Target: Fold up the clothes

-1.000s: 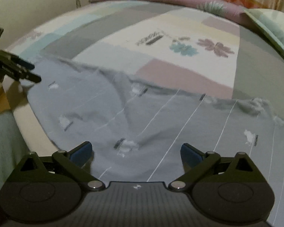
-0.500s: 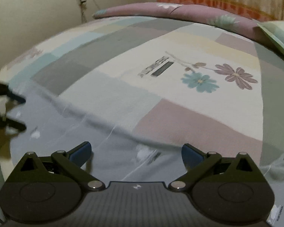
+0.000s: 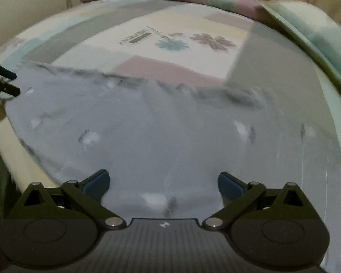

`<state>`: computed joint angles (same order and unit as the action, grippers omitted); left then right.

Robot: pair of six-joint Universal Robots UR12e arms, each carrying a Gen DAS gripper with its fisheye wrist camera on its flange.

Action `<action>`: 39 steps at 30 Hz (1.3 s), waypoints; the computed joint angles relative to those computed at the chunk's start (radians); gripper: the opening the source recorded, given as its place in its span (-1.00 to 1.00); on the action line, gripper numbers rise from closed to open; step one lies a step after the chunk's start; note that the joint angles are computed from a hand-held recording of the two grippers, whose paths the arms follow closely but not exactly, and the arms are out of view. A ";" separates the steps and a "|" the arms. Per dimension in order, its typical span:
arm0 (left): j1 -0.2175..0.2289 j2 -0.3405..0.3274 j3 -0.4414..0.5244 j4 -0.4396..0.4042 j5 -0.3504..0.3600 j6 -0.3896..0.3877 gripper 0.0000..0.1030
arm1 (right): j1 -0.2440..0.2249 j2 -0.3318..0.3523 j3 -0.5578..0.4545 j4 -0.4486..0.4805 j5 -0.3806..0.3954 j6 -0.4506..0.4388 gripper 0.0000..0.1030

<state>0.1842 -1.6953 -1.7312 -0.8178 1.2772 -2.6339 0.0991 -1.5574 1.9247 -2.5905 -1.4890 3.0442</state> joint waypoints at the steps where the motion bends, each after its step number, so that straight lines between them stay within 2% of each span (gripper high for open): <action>1: 0.000 0.000 -0.001 0.003 0.001 -0.002 0.99 | -0.002 -0.017 0.013 0.012 -0.007 -0.003 1.00; 5: -0.003 -0.003 0.000 0.006 0.007 -0.011 0.99 | -0.017 -0.063 0.026 0.078 -0.005 -0.032 1.00; 8: -0.007 -0.007 0.007 -0.002 0.018 -0.014 0.99 | -0.047 -0.069 0.041 -0.017 -0.014 0.064 1.00; 10: -0.009 -0.008 0.010 -0.006 0.022 -0.016 0.99 | -0.054 -0.059 0.038 -0.032 -0.080 0.106 1.00; 12: -0.010 -0.009 0.012 -0.008 0.026 -0.019 0.99 | -0.065 -0.060 0.043 -0.011 -0.111 0.116 1.00; 18: -0.015 -0.011 0.016 -0.014 0.038 -0.027 0.99 | -0.121 -0.127 0.089 0.089 -0.067 0.114 1.00; 20: -0.020 -0.014 0.026 -0.028 0.055 -0.028 0.99 | -0.126 -0.135 0.086 0.107 -0.070 0.098 1.00; 25: -0.058 0.002 0.038 -0.008 0.132 -0.002 0.98 | -0.149 -0.125 0.088 0.019 -0.052 0.085 1.00; 27: -0.069 0.016 0.040 0.000 0.106 0.015 0.98 | -0.162 -0.115 0.085 0.004 -0.044 0.088 1.00; 29: -0.084 0.028 0.043 0.015 0.088 0.033 0.98 | -0.170 -0.110 0.082 0.049 -0.065 0.092 1.00; 33: -0.132 0.030 0.070 0.012 0.089 0.067 0.98 | -0.213 -0.162 0.135 0.048 -0.033 0.110 1.00; 35: -0.159 0.022 0.085 0.012 0.068 0.088 0.98 | -0.219 -0.177 0.138 0.064 -0.026 0.099 1.00; 37: -0.187 0.009 0.102 0.014 0.044 0.094 0.98 | -0.224 -0.175 0.134 0.042 -0.019 0.106 1.00; 39: -0.218 -0.006 0.118 0.010 0.027 0.082 0.98 | -0.238 -0.165 0.137 -0.039 0.011 0.130 1.00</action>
